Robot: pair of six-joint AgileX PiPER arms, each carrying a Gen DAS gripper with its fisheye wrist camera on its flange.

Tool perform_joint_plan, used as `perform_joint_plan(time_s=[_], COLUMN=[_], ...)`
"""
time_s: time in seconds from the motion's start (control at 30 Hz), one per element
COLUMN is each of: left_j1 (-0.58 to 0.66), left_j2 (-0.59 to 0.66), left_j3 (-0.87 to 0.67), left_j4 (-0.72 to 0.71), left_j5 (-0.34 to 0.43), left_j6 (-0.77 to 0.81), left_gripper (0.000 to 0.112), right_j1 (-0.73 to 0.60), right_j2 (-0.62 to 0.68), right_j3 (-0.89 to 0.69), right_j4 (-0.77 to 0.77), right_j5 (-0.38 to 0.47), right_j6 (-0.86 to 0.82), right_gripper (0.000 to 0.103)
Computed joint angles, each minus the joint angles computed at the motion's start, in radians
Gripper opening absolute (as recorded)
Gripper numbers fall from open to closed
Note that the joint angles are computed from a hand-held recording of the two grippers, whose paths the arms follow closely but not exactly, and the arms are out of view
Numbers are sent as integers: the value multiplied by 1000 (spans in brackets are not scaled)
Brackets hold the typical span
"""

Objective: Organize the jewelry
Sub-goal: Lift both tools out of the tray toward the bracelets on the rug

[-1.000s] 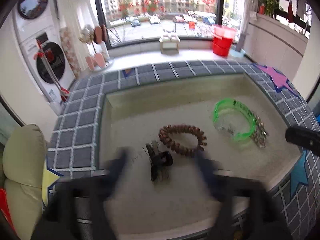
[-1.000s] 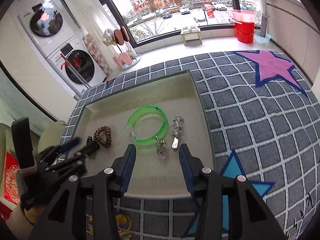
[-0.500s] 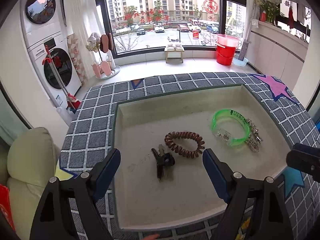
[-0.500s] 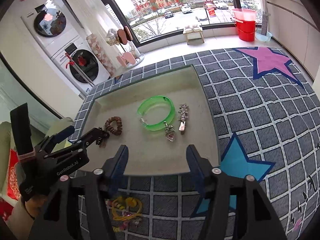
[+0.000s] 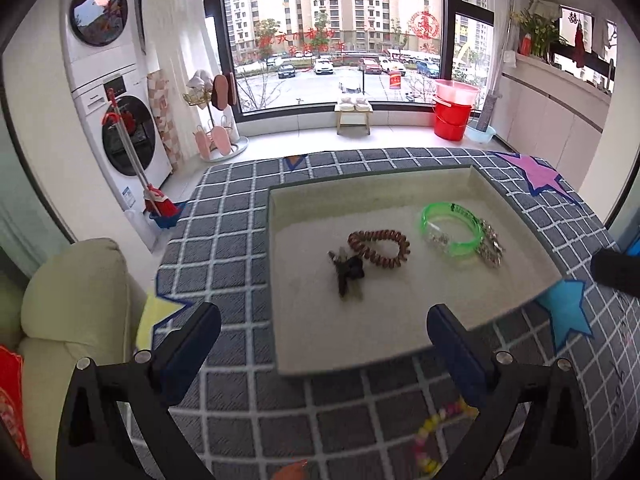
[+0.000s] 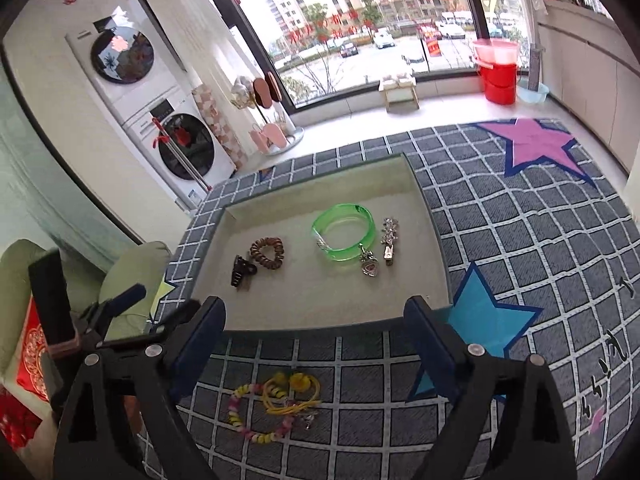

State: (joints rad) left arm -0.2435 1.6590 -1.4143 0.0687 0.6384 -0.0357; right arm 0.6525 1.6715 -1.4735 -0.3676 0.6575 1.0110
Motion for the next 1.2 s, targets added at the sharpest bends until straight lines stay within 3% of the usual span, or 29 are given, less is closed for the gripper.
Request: perform_joint_plan(time_s=[0.13, 0.3, 0.5, 0.8, 1.03, 1.17, 1.2], left_j1=[23, 32, 43, 11, -28, -51, -58], left_j2=[-69, -118, -149, -131, -97, -85, -86], left_j3=[90, 172, 246, 268, 257, 256, 258], left_j4=[-38, -92, -160, -152, -117, -98, -92], left_j5=[-30, -34, -22, -17, -25, -34, -39], left_j6=[29, 109, 194, 195, 174, 157, 153], left_gripper=[103, 103, 103, 103, 103, 103, 103], right_j1=[35, 45, 90, 212, 315, 367, 379], right_j2=[-26, -27, -59, -81, -38, 5, 22], right_j3=[23, 9, 94, 206, 208, 179, 163], right_j4=[-49, 36, 59, 35, 21, -2, -5], right_j5=[14, 93, 104, 133, 181, 222, 242], right_j6=[52, -28, -18, 56, 101, 138, 141], right_gripper=[93, 93, 93, 93, 93, 86, 78])
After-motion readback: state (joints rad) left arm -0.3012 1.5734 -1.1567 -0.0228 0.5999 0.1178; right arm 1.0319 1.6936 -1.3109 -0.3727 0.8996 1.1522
